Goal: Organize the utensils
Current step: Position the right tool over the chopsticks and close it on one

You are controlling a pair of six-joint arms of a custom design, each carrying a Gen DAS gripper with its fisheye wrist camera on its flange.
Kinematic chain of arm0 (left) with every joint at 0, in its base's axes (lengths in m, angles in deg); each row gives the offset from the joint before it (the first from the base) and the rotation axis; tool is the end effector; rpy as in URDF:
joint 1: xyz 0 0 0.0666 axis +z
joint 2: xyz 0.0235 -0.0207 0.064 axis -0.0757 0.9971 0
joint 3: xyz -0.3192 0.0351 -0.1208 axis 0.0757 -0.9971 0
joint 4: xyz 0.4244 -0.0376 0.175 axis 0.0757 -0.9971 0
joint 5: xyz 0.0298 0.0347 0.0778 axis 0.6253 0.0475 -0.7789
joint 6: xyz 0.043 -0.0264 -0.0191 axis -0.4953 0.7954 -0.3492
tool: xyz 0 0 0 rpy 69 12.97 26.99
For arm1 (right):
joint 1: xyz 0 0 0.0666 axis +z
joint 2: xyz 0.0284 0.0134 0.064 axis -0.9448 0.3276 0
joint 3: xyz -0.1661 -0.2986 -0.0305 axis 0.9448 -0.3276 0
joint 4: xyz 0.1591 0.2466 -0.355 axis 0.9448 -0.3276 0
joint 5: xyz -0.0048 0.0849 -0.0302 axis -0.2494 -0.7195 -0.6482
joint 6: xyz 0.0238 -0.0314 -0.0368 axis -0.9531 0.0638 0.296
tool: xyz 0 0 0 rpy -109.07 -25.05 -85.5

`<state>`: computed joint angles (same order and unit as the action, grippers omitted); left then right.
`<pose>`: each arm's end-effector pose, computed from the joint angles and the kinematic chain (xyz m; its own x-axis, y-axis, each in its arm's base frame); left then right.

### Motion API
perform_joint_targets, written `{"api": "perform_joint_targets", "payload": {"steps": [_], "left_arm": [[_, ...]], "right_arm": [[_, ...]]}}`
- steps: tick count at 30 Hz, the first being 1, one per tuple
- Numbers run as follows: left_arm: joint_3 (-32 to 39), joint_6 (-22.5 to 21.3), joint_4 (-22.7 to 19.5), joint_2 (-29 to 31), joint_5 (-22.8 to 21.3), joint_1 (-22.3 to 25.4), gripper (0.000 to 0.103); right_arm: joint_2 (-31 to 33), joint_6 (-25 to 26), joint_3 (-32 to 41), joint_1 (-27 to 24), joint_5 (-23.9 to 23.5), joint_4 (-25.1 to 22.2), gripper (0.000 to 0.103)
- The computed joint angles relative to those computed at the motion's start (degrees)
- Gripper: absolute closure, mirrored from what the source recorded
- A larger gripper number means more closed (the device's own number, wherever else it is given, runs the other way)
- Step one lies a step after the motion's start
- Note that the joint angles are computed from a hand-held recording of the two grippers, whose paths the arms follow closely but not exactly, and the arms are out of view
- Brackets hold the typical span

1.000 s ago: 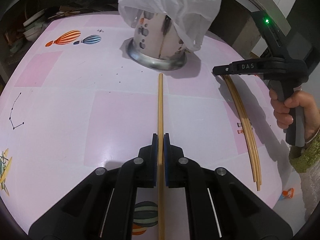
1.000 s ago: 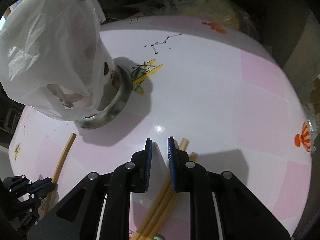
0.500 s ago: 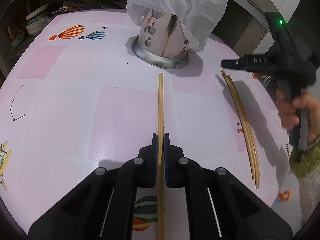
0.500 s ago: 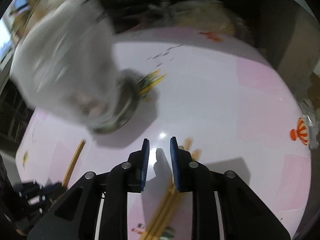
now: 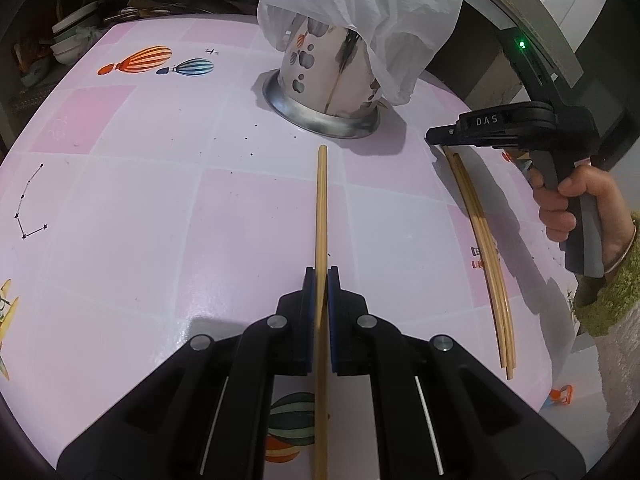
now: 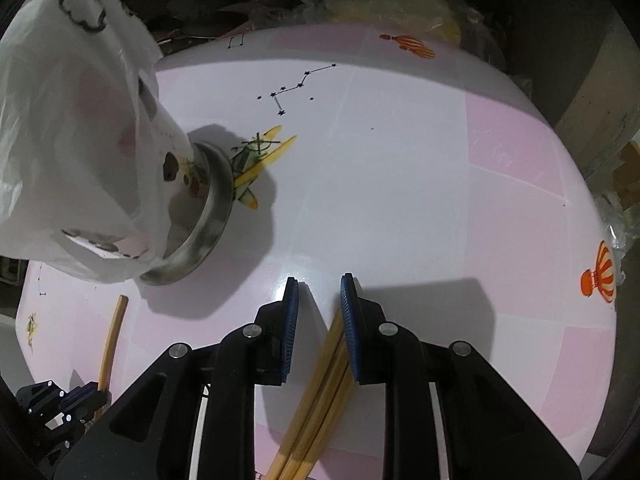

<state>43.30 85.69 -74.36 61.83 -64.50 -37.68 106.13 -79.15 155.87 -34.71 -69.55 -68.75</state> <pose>0.2402 -0.1525 0.2956 -0.8163 -0.2755 -0.5076 -0.1201 0.9407 -0.3174 0.4685 0.3437 0.3485 -0.8456 -0.4011 -0.3522 -0.4609 0.8815 0.1027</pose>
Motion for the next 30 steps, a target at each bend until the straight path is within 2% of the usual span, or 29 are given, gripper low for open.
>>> {"api": "perform_joint_targets", "payload": {"steps": [9, 13, 18, 26, 30], "left_arm": [[0.00, 0.12, -0.01, 0.01, -0.22, -0.16, 0.098], [0.09, 0.17, -0.14, 0.14, -0.63, -0.43, 0.098], [0.15, 0.26, -0.23, 0.07, -0.42, -0.26, 0.098], [0.26, 0.41, -0.24, 0.22, -0.59, -0.31, 0.098], [0.27, 0.33, -0.26, 0.29, -0.68, -0.32, 0.098]], "right_arm": [[-2.68, -1.62, -3.45, 2.04, -7.17, 1.25, 0.081], [-5.16, -1.73, -6.54, 2.77, -12.49, 2.44, 0.081], [-10.35, -3.26, -10.75, 2.81, -10.97, 5.02, 0.081], [-19.63, -8.82, -20.61, -0.07, -15.18, 8.98, 0.081], [-22.34, -9.91, -23.42, -0.14, -14.92, 9.15, 0.081]]}}
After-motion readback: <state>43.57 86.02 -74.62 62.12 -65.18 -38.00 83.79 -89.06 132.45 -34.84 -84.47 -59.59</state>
